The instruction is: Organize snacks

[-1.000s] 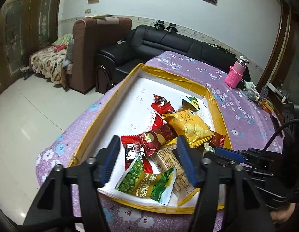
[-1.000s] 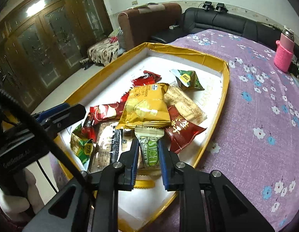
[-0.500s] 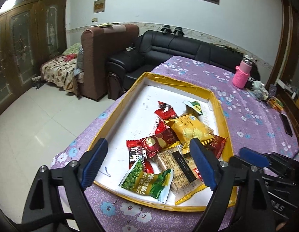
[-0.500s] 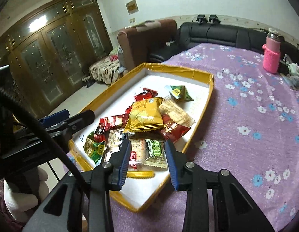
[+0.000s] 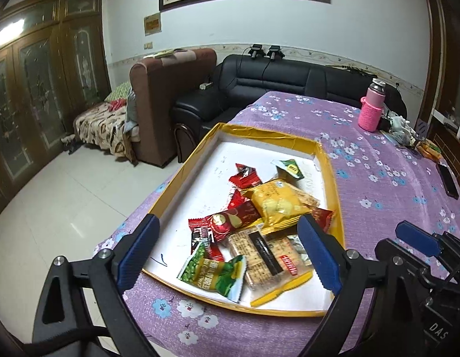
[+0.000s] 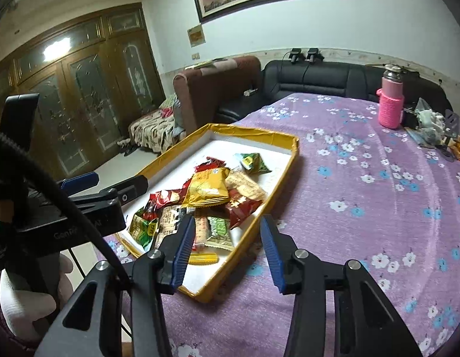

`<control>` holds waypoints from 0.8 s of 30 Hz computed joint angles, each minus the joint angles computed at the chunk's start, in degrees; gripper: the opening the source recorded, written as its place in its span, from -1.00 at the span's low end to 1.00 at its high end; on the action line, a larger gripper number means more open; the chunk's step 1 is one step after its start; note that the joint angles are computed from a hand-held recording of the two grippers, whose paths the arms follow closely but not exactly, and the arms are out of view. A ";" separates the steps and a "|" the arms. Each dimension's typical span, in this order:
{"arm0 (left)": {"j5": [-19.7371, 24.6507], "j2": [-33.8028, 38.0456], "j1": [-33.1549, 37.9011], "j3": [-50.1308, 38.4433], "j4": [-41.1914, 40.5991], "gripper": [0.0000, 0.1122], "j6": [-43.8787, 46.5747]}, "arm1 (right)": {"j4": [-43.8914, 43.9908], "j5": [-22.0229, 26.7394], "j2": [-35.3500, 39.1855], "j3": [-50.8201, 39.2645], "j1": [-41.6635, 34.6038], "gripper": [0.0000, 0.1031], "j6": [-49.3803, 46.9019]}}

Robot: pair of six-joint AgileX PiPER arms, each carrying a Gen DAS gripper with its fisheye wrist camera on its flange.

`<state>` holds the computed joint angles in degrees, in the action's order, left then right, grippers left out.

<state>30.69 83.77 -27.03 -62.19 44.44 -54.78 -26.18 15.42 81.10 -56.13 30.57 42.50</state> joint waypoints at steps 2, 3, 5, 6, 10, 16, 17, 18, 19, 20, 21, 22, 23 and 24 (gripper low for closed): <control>1.32 -0.38 -1.75 0.08 2.59 0.68 -2.30 | -1.56 -0.52 -1.38 1.25 -0.54 -0.09 2.04; 1.80 -0.50 -2.38 0.03 3.26 0.68 -2.91 | -1.96 -0.75 -1.97 1.75 -0.82 -0.09 2.65; 2.78 -0.97 -3.65 0.11 4.81 0.69 -4.32 | -3.66 -1.16 -3.34 2.89 -1.33 -0.08 4.80; 3.09 -1.19 -4.12 0.21 5.39 0.69 -4.88 | -5.12 -1.26 -4.00 3.44 -1.43 -0.08 6.48; 5.29 -2.13 -6.81 0.45 9.04 0.72 -8.66 | -10.76 -1.39 -6.62 5.55 -1.63 -0.05 12.53; 8.37 -4.69 -10.69 2.11 15.52 0.76 -15.53 | -25.86 0.91 -10.12 8.25 0.65 0.04 27.27; 9.13 -5.31 -11.57 2.65 17.49 0.76 -17.49 | -28.48 1.73 -10.69 8.60 1.46 0.04 29.73; 10.29 -6.10 -12.86 3.35 20.24 0.78 -20.21 | -29.96 2.11 -11.10 8.93 1.82 0.05 31.02; 12.03 -6.91 -14.47 4.09 23.44 0.81 -23.26 | -31.70 2.80 -11.55 9.16 2.43 0.05 32.54; 13.64 -7.42 -15.73 4.49 25.72 0.84 -25.37 | -33.36 3.48 -11.99 9.39 3.06 0.07 33.97; 16.45 -8.20 -17.84 5.16 29.02 0.83 -28.48 | -34.40 3.69 -12.36 9.71 3.25 0.07 34.81; 19.23 -8.36 -19.70 5.48 31.97 0.83 -31.17 | -35.51 4.14 -12.78 9.94 3.69 0.08 35.76; 23.95 -8.72 -22.63 6.03 35.51 0.83 -34.18 | -36.05 4.12 -13.19 10.23 3.68 0.09 36.00; 27.44 -8.74 -24.65 6.33 37.44 0.84 -35.72 | -37.12 4.44 -13.52 10.51 4.08 0.09 36.89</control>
